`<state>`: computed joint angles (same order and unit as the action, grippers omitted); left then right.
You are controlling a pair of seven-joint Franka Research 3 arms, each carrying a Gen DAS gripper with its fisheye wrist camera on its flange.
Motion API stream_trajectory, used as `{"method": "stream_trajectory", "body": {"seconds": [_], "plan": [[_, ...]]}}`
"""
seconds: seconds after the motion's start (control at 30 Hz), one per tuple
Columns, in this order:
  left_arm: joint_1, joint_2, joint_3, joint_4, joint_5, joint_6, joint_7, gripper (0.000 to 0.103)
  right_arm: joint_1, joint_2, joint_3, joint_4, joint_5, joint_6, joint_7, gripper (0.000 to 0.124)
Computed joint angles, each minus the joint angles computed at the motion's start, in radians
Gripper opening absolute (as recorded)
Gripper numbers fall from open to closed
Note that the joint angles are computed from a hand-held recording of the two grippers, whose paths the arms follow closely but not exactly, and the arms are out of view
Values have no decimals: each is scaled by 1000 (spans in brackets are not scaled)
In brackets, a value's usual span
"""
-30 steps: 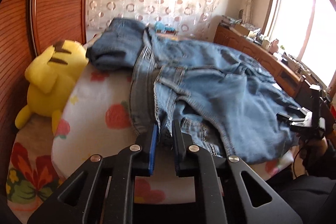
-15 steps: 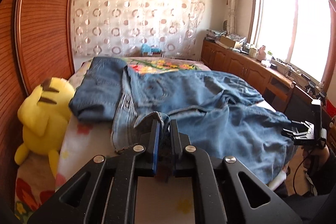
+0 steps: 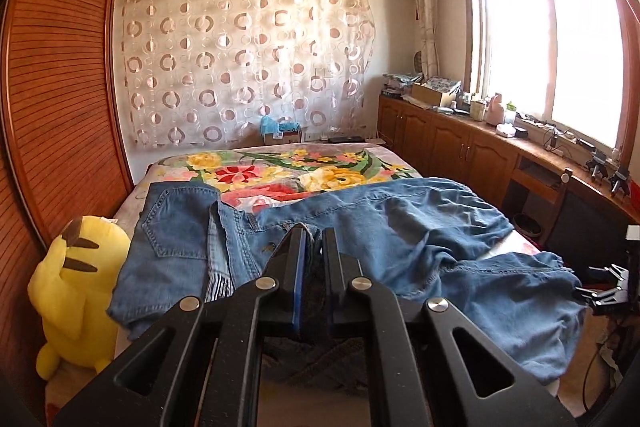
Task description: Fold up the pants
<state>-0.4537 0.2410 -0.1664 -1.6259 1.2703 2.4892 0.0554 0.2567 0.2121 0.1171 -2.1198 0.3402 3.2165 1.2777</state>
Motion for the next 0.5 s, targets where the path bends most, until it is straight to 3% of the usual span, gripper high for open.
{"method": "stream_trajectory", "body": {"seconds": [0.1,0.2,0.37,0.5], "plan": [[0,34,5,38,-16,-9,31,8,-23,-7,18,-1,23,-30,-5,96],[-6,51,14,58,-29,-15,46,8,-136,1,131,16,138,-72,-98,90],[-13,65,27,76,-45,-10,59,8,-235,11,236,58,382,-151,-306,74],[-13,70,31,82,-55,-1,66,8,-254,-7,242,63,521,-196,-425,59]]}}
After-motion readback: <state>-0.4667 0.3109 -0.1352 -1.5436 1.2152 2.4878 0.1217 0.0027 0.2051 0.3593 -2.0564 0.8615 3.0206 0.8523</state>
